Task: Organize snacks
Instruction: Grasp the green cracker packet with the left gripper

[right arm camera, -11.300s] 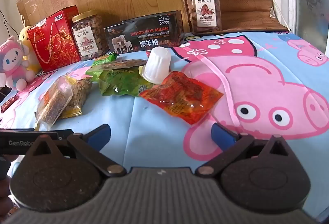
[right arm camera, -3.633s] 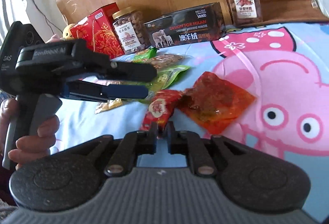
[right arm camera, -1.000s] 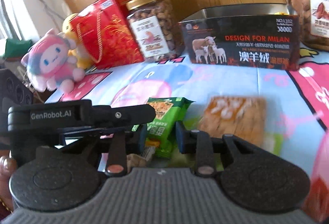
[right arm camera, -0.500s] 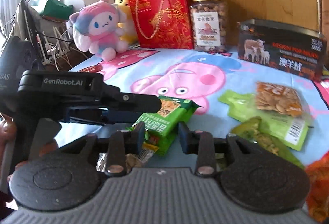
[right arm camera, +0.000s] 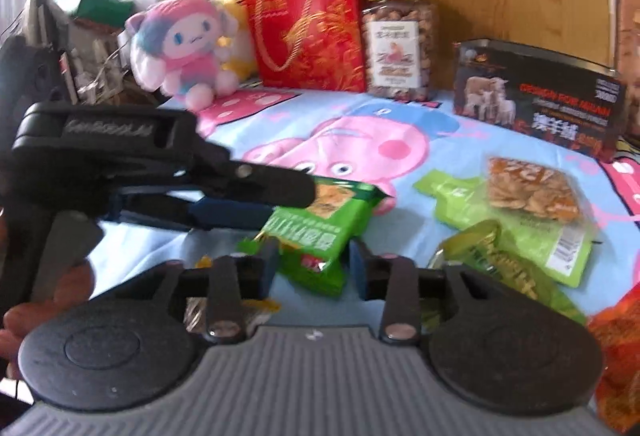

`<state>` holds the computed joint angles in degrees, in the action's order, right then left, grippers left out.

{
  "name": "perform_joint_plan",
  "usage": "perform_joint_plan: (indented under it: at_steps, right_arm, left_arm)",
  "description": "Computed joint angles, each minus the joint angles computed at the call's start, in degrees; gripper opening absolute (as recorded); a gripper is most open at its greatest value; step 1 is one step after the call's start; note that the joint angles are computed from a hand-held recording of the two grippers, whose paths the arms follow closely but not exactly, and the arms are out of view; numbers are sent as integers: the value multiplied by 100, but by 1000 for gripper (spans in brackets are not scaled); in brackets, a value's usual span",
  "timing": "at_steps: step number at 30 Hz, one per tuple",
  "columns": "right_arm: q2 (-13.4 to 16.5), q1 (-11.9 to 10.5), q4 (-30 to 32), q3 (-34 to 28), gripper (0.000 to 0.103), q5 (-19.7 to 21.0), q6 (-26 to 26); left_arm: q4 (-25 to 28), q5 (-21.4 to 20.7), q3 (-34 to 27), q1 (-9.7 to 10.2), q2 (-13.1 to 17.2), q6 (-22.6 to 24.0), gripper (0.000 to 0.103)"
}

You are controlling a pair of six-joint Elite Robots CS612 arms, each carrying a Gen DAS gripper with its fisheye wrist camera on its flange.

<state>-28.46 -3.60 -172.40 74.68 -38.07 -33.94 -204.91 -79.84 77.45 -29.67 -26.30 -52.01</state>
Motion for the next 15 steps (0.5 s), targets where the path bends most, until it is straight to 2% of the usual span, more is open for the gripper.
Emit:
perform_joint_plan:
  at_steps: [2,4,6,9,15]
  right_arm:
    - [19,-13,-168,-4,37,27,54]
    - [28,-10,-618,73,37,-32,105]
    - [59,-2,-1138,128,37,-114,161]
    - [117,-13,-1522,122,37,-215,248]
    - [164,-33,-1141,-4,38,-244,506]
  left_arm:
    - [-82,-18,-22,8,9,16,58]
    - [-98,-11,-50,1,9,82,58]
    - [-41,-5,-95,-14,8,203,58]
    - [176,-36,-191,-31,23,358,58]
    - [688,204,-332,-113,40,666,58]
